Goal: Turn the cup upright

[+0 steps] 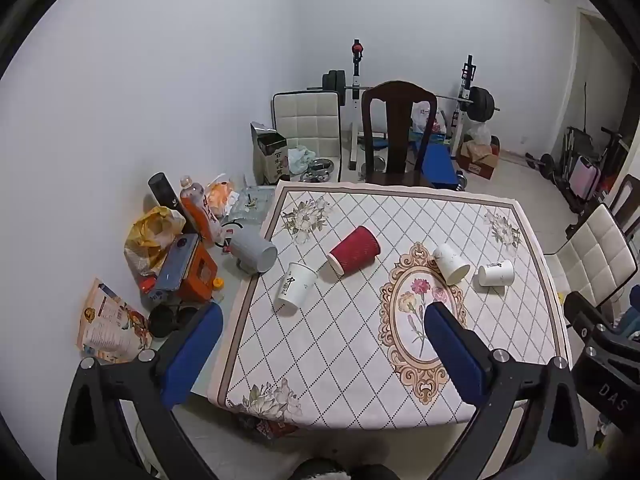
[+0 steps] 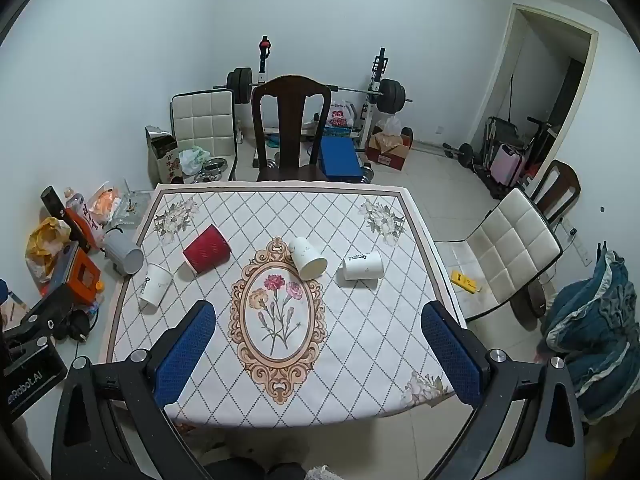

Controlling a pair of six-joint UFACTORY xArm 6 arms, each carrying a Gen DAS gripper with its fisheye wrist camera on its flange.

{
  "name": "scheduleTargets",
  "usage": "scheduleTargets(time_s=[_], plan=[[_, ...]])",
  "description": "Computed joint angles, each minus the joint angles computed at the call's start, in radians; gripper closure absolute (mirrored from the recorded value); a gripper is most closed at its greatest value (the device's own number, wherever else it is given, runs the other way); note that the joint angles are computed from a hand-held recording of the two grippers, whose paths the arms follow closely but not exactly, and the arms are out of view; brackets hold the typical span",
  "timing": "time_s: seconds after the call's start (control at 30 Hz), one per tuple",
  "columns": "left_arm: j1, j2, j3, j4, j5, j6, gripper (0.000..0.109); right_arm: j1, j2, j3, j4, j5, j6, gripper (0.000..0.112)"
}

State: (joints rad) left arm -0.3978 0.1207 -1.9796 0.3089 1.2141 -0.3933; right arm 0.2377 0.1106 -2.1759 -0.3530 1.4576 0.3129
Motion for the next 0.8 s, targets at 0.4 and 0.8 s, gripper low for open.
scheduleTargets(time_s=[0.4, 0.8], plan=[[-0.001, -0.014, 0.033, 0.008, -0.025, 0.004, 0.006, 0.003, 0.007, -0.009, 0.004, 0.002, 0.005, 0.009], [-0.011, 0.046, -0.072, 0.005, 0.023, 0.014, 0.006, 0.006, 0.034, -0.050, 0.004, 0.018, 0.004, 0.009]])
